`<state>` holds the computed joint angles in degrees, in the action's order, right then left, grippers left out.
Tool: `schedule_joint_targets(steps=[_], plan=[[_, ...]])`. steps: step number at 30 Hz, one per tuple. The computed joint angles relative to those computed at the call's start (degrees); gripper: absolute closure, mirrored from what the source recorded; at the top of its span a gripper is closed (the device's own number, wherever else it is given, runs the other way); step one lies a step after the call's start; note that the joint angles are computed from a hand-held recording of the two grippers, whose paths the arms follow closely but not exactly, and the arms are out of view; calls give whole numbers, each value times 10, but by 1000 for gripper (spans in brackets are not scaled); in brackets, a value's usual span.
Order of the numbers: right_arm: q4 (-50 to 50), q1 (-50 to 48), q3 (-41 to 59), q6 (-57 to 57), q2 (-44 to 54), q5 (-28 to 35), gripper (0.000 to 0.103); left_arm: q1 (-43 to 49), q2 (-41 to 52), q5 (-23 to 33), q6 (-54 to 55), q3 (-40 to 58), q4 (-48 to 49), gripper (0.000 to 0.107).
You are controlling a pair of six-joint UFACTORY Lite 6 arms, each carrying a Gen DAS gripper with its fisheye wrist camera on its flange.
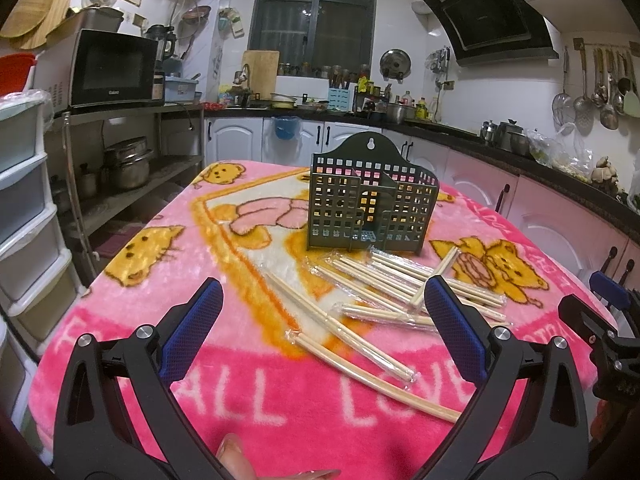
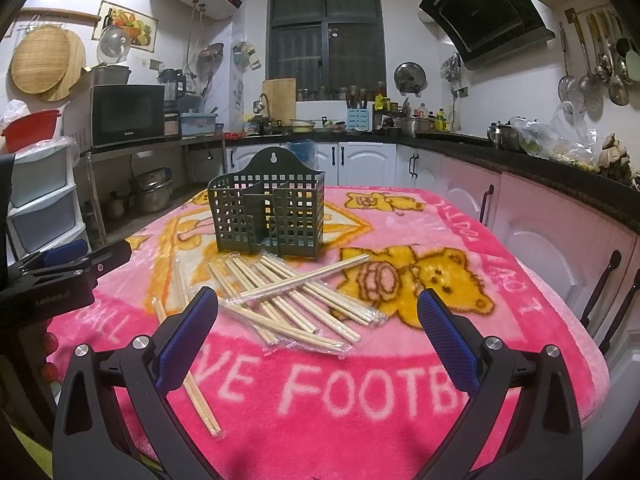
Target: Organize utensils
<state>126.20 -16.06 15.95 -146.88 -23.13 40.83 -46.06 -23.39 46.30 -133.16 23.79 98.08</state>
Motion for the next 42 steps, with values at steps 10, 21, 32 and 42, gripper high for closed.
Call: schedule_joint_targets(steps=[10, 21, 32, 42], plan=[[-9, 17, 28, -4, 39, -3, 6, 33, 4, -18, -26, -6, 31, 14], [-57, 49, 101, 43, 125, -30, 6, 113, 15, -92, -28, 7, 68, 14], [-143, 69, 247, 154, 262, -78, 6, 252, 47, -240, -134, 32, 223, 14], [-224, 74, 354, 256, 333, -99, 6, 300, 144, -294, -179, 126, 327, 14]])
